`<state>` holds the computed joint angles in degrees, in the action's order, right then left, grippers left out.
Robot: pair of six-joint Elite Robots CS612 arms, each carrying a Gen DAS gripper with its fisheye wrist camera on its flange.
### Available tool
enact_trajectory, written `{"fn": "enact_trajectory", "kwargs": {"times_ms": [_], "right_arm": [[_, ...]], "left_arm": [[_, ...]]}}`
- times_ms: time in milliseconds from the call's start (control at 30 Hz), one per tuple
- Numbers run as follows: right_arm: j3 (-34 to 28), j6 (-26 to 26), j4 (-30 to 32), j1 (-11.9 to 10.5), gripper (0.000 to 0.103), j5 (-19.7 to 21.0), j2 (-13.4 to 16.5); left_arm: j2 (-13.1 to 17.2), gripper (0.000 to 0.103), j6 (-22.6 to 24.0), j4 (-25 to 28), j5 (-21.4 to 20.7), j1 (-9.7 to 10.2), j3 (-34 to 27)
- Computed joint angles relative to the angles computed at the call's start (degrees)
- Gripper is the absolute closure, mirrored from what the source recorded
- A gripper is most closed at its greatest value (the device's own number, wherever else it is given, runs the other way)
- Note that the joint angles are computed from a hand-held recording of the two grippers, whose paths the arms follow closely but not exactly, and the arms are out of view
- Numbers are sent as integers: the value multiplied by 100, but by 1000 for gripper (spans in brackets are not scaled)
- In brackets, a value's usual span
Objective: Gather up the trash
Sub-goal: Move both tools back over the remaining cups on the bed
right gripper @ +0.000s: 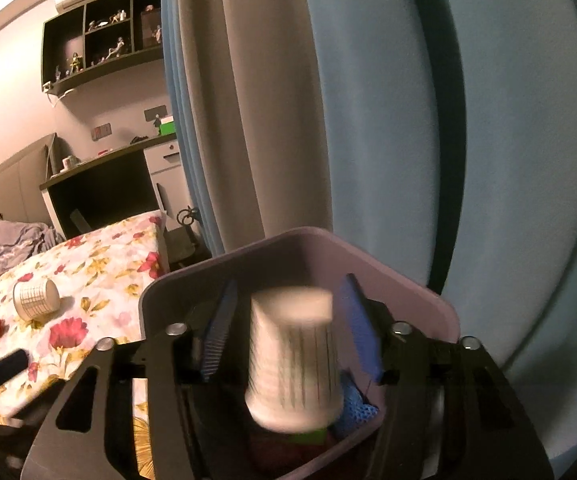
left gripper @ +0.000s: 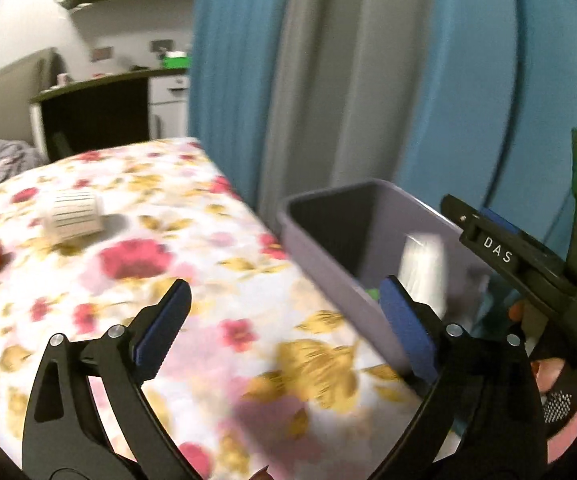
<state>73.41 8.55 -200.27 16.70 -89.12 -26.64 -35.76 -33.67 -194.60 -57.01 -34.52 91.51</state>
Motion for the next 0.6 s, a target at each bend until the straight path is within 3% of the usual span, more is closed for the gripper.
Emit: {"fn": "enact_trajectory", "kwargs": {"times_ms": [200,433,600], "right_arm": [[160,50,-184,18,41,-122,-106],[733,246,-944,10,22,-41,-374],[1040,195,-1243,70,15,11,-489]], "left_arm": [[-251,7,-371,132,614,-96,416],[-482,6,-764,152,867,-170,847],[-675,6,-1139,173,1195,-219,1224]]}}
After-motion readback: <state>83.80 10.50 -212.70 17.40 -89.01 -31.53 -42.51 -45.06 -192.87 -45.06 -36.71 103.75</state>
